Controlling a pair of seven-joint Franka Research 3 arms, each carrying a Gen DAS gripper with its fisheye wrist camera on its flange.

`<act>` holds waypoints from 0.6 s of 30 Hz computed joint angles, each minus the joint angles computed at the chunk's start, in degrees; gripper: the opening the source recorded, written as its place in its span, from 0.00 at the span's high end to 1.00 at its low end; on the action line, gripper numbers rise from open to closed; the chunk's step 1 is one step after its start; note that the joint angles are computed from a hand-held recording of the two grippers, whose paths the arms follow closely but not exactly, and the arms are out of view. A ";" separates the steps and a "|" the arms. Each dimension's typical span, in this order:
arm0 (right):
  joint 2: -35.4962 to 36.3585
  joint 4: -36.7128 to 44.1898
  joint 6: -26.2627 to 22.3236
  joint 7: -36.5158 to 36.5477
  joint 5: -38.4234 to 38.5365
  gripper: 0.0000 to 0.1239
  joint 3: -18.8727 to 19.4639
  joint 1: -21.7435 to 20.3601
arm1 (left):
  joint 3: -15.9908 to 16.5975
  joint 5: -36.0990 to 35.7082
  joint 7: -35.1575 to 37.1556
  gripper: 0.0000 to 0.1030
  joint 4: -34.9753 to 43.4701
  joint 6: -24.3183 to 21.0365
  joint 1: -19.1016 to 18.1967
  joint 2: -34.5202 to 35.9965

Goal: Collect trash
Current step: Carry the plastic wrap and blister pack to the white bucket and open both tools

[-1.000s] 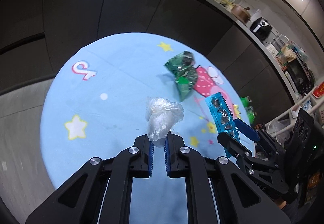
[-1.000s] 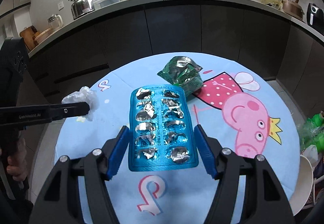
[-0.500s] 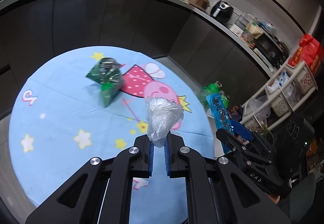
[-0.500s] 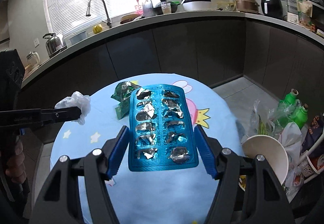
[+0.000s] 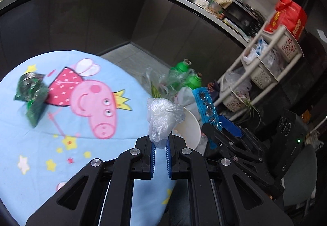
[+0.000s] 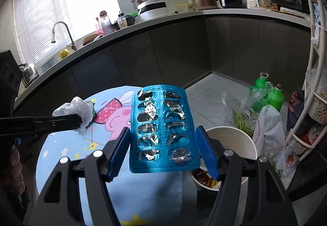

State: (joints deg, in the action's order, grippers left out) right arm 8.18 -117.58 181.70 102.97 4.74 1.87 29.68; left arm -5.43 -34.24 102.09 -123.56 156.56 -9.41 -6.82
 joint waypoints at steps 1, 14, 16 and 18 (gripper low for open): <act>-0.27 -0.79 0.33 1.89 -1.63 0.47 -2.36 1.39 | -0.21 0.02 0.14 0.92 1.34 -0.44 -0.27 1.23; 1.89 -4.45 1.10 10.28 -7.40 0.47 -6.65 -2.25 | -8.44 6.42 -0.02 0.92 20.85 -7.12 2.00 19.55; 3.02 -4.20 1.14 7.04 -3.66 0.47 -3.43 -5.48 | -9.51 8.07 -0.76 0.92 24.07 -8.66 2.40 22.56; 4.44 -3.62 0.86 3.55 0.15 0.47 0.36 -9.22 | -10.24 10.04 -1.76 0.92 26.62 -9.90 2.63 25.07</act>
State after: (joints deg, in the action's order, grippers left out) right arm 12.62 -121.20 182.56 106.53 4.89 2.23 20.47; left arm -15.67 -24.20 100.33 -96.95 146.66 -6.79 18.25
